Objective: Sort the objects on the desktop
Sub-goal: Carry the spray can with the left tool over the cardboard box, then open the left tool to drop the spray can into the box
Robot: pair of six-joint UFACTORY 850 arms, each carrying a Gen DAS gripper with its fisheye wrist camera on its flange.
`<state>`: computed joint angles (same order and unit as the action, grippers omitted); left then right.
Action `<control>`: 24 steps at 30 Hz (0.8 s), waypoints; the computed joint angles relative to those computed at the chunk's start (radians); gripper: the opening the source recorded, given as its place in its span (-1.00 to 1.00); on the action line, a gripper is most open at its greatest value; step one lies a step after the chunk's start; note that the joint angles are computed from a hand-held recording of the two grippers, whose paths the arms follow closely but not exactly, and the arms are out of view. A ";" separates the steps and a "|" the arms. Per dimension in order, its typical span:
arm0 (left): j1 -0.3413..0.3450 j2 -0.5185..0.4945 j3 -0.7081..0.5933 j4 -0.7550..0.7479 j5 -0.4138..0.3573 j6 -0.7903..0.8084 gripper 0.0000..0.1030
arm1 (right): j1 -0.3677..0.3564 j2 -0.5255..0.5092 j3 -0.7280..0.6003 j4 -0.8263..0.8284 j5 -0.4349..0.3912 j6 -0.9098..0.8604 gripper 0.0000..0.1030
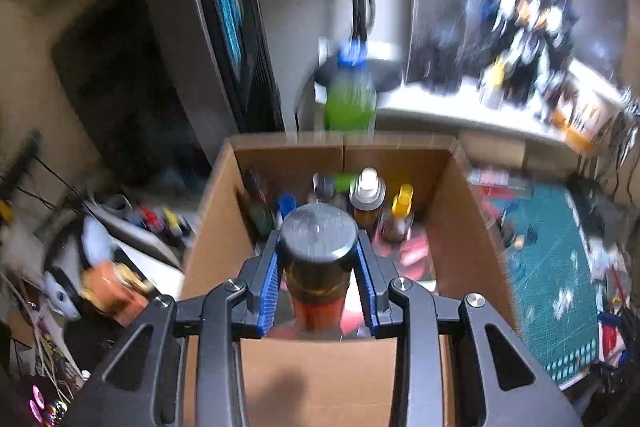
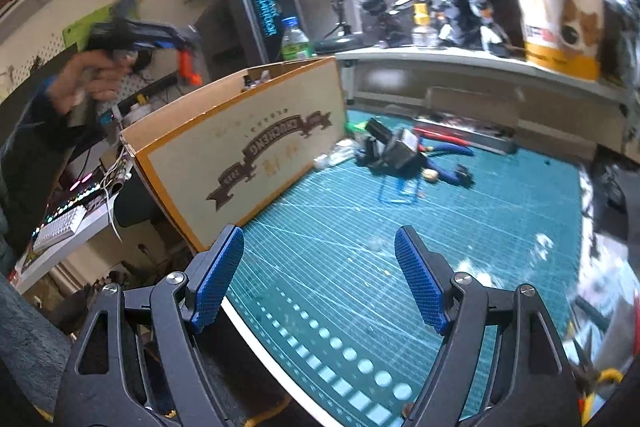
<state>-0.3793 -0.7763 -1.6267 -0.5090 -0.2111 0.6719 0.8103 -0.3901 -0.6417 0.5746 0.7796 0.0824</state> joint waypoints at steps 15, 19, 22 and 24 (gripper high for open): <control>-0.055 -0.335 -0.424 0.525 -0.455 -0.486 -0.34 | -0.032 -0.028 -0.087 -0.018 -0.090 -0.074 0.47; -0.052 -0.356 -0.461 0.524 -0.523 -0.483 -0.32 | -0.044 -0.020 -0.108 -0.029 -0.134 -0.110 0.48; -0.048 -0.348 -0.467 0.503 -0.556 -0.462 -0.21 | -0.058 -0.013 -0.151 -0.017 -0.199 -0.187 0.48; -0.038 -0.301 -0.420 0.435 -0.519 -0.409 -0.15 | -0.065 -0.010 -0.184 -0.012 -0.238 -0.237 0.48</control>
